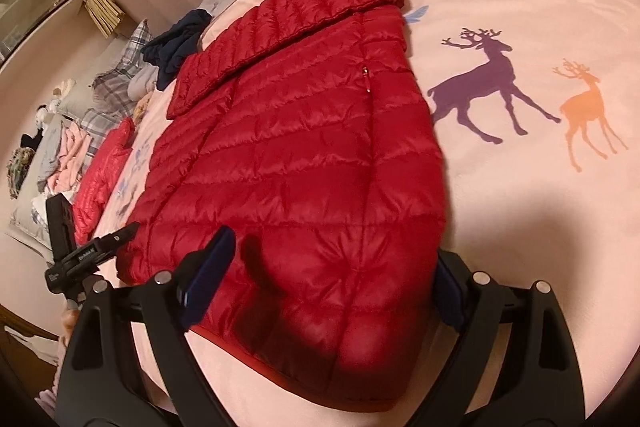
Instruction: Fold large clothes
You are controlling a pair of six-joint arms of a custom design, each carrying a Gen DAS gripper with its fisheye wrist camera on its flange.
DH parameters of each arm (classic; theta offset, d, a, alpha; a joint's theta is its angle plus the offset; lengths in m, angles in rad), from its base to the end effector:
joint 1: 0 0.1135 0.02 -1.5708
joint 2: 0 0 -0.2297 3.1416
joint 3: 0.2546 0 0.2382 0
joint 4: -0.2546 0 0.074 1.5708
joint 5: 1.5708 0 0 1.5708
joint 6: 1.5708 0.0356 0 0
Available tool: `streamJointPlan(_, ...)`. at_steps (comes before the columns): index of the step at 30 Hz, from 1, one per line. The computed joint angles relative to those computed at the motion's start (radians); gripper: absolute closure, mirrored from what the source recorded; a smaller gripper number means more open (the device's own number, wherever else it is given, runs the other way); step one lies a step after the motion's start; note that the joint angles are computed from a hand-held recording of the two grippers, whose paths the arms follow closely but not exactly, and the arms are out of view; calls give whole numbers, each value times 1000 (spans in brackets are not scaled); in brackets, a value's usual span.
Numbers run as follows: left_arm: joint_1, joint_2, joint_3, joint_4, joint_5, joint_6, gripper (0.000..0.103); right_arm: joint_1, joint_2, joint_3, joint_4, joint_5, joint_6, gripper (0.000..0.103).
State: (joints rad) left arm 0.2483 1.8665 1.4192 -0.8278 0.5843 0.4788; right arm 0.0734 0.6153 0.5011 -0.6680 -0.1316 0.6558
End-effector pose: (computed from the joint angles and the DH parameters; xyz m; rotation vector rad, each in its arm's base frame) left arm 0.3450 0.0672 0.1884 0.4149 2.5709 -0.5935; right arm 0.1451 0.0154 0.2024 0.6265 2.3198 0.5043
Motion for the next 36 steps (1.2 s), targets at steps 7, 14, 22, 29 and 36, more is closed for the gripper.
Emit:
streamJointPlan(7,24,125,152,-145,163,-3,7,-64,53,-23,122,-111,9,13)
streamJointPlan(14,90,238,273,-370,325,94,7,-40,69,-8,120,-153,26,15)
streamJointPlan(22,161,307,338,-562,384,247,7,-152,-113,-57,-30,-346,15,19)
streamJointPlan(29,208,352,365,-690,435,349,7,-152,-160,-65,-74,-376,7,19)
streamJointPlan(36,148,391,422,-650,490,251,14,-73,-41,-82,112,-314,67,19)
